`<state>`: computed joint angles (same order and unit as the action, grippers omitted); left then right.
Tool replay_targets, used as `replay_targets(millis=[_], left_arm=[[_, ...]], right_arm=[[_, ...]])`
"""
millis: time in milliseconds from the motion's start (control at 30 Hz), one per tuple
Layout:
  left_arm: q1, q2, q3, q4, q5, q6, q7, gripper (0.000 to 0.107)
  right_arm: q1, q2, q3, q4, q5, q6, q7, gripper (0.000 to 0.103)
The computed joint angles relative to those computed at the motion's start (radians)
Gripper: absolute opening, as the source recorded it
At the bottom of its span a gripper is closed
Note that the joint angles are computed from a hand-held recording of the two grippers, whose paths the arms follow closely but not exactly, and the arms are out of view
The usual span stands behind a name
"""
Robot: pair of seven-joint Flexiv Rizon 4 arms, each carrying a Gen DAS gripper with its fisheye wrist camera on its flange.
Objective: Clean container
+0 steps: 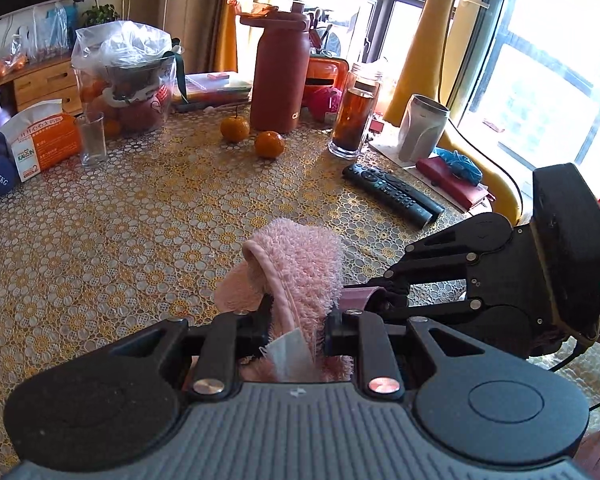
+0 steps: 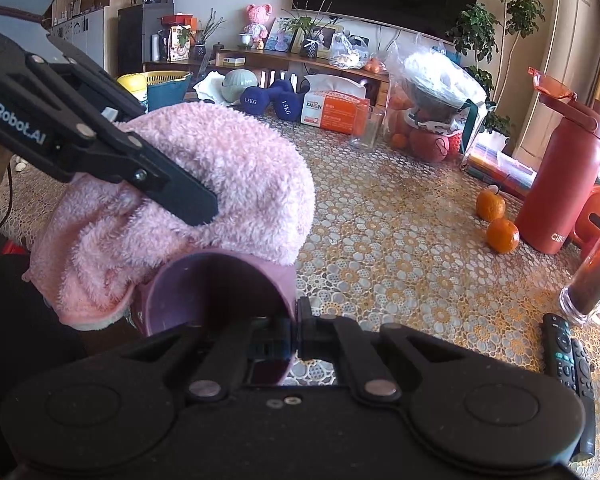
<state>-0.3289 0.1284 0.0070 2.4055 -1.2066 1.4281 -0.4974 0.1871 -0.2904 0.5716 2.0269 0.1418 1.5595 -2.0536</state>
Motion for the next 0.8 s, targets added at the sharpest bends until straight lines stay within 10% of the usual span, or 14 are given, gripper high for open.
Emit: replay_targets(millis=[800], left_arm=[[0.063, -0.067, -0.022, -0.016, -0.006, 0.035, -0.069, 0.021]], right_arm=[[-0.065, -0.022, 0.064, -0.034, 0.078, -0.031, -0.125, 0.004]])
